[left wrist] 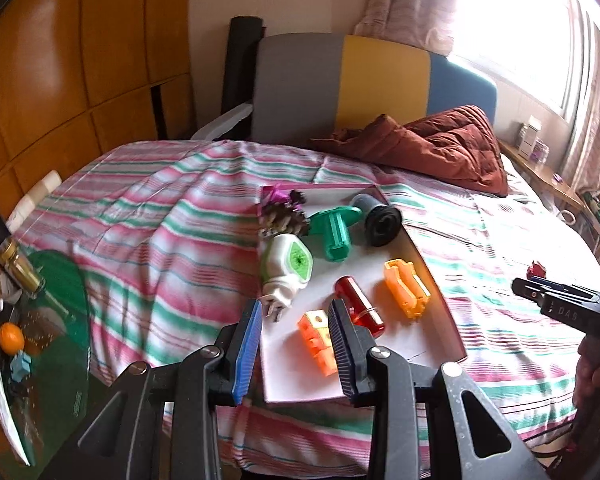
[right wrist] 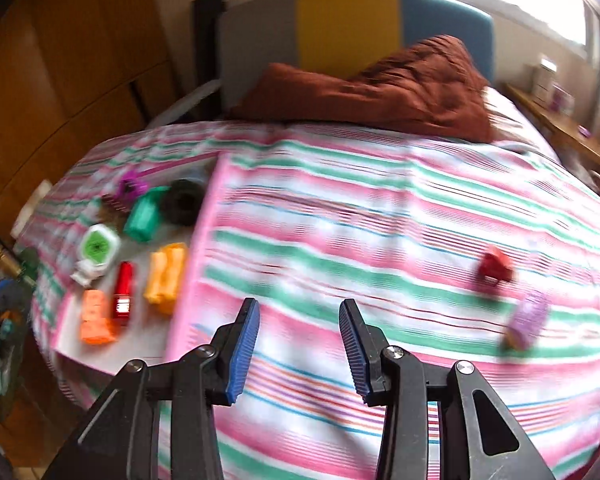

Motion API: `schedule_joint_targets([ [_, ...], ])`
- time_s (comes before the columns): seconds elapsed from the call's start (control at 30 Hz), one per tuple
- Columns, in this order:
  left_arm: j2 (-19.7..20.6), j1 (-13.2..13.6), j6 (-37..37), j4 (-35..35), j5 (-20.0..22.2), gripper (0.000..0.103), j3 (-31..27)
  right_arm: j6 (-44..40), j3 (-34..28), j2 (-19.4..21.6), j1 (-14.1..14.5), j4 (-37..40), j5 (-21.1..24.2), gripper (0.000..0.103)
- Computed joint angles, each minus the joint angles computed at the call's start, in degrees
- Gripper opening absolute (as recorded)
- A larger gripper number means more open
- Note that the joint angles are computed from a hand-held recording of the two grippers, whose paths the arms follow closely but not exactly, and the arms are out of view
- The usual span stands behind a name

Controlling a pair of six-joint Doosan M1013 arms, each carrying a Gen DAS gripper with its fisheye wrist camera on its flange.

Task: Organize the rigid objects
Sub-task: 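Move both tools back toward the remaining toys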

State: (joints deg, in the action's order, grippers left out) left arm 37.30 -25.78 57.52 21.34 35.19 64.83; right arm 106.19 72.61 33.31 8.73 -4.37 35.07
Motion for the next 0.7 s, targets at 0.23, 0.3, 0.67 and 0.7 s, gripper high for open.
schedule_joint_targets([
  [0.23,1.62,-1.28,5.84,-1.93,0.73,0.034,-3.28,9.27,2.94,-1.81,-3.70,-7.84,0.30,0.048],
  [0.3,2.13,-1.74,7.75,-2.60,0.93,0.034,-4.29,11.71,3.82,-2.38,-4.97,-9.13,-0.13,0.052],
  [0.67,6.20,-4.36,15.42,-4.87,3.92,0.034,-11.70,27.66,7.13,-2.95,-9.57,-16.87,-1.06,0.054],
  [0.7,6.72,-4.60,16.16,-5.30,4.38,0.034,-12.63,27.52,6.75,-2.68,-9.96,-15.39,-0.09,0.054],
])
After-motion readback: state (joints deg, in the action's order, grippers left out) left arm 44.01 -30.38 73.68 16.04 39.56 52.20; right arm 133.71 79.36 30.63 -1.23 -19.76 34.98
